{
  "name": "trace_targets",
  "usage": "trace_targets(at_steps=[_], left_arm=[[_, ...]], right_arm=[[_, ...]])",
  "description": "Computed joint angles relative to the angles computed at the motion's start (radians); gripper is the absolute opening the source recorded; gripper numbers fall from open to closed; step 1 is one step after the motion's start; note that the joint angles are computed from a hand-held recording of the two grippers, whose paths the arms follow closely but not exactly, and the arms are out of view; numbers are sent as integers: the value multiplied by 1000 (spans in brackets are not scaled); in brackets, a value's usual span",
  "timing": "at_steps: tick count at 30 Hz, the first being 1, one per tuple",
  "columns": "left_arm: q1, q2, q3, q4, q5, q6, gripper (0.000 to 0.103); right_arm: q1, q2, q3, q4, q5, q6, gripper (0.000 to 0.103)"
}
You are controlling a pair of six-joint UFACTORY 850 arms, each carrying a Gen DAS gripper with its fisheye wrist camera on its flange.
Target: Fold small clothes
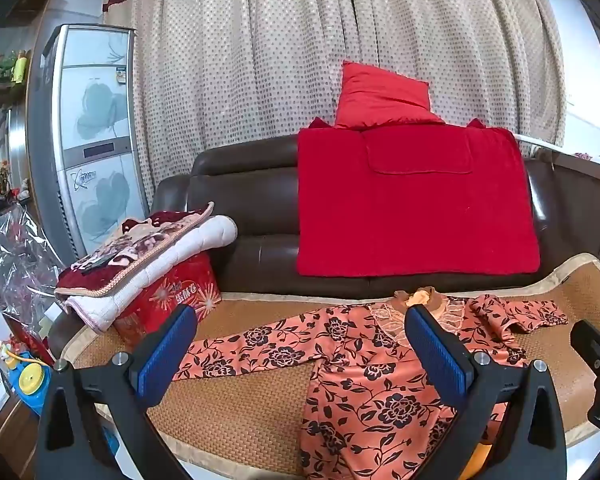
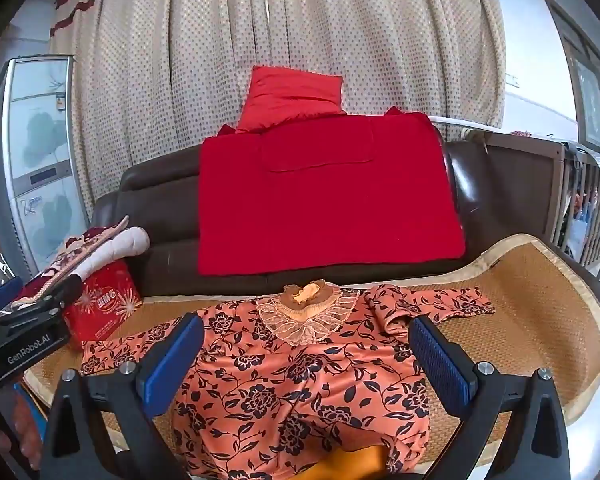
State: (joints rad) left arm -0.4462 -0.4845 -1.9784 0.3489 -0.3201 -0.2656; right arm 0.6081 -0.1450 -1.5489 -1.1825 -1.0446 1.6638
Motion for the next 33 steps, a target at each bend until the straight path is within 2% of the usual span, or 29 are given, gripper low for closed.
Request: trace_targets(at_steps=[19, 33], left_arm=[[1, -31, -34, -7, -19, 8, 103], [-3, -41, -39, 5, -28, -5, 103]], right_arm=[[-22, -15, -20, 68, 26, -39, 103], [-32, -15, -4, 48, 38, -17, 103]])
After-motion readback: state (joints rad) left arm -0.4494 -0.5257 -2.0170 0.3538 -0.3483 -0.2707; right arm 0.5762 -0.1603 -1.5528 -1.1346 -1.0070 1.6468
